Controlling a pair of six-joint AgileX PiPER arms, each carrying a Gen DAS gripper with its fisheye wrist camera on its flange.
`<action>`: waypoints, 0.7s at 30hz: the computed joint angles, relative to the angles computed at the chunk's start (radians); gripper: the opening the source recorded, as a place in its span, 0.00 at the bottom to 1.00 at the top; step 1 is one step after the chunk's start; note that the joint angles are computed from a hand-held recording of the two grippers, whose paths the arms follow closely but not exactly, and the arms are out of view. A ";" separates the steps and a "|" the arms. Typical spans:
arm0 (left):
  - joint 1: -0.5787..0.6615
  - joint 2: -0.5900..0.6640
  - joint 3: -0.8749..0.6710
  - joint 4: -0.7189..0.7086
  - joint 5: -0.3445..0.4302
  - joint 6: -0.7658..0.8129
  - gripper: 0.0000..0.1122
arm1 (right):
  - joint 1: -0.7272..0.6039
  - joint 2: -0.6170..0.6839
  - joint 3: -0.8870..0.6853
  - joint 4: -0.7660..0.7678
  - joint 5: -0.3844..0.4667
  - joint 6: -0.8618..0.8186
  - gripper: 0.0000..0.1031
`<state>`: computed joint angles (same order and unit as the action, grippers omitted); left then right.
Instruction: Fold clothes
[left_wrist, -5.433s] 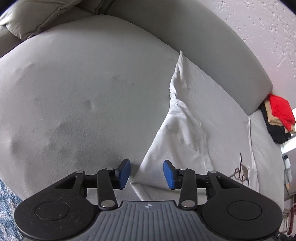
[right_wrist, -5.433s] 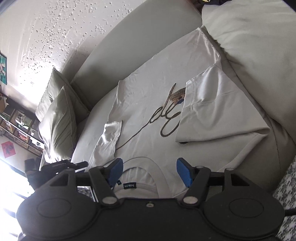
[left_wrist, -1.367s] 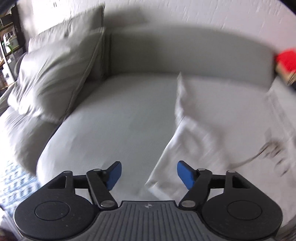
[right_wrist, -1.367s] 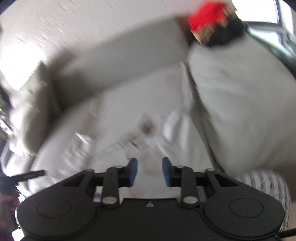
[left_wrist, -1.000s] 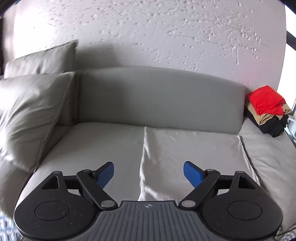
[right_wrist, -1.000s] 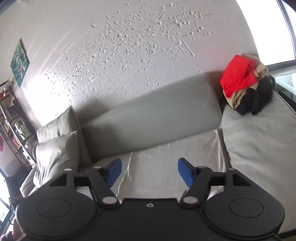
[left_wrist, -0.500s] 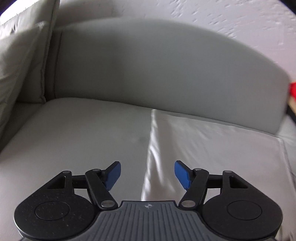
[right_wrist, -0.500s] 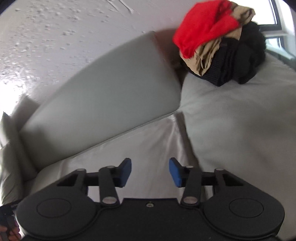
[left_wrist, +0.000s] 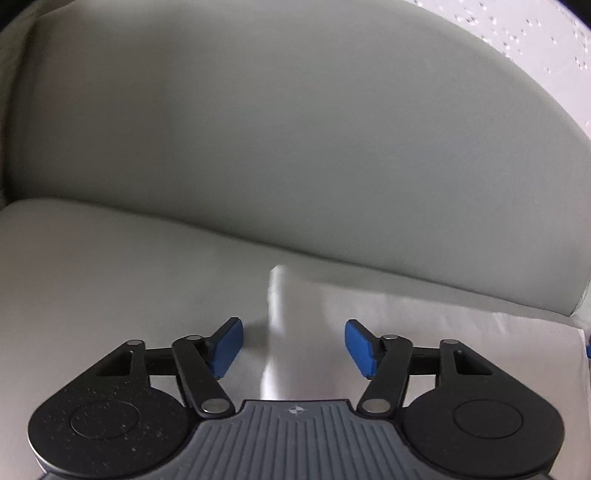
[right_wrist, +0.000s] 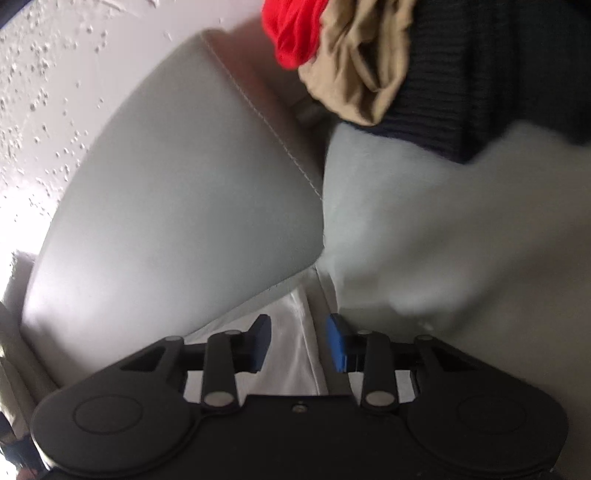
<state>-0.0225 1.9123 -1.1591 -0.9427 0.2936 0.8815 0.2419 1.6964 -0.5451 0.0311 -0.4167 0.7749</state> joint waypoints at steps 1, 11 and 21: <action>-0.010 0.016 -0.023 0.030 -0.001 -0.033 0.47 | -0.004 0.019 -0.029 -0.014 0.024 -0.004 0.29; -0.072 0.065 -0.089 0.237 -0.099 -0.236 0.04 | 0.017 0.052 -0.075 0.057 0.055 -0.134 0.10; -0.075 -0.122 0.078 0.397 -0.137 -0.360 0.03 | 0.208 -0.069 0.004 0.666 -0.011 -0.606 0.04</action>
<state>-0.0973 1.7906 -1.0811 -0.5458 0.1570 0.5216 0.4500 1.6278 -0.5413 0.6970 -0.4282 0.1688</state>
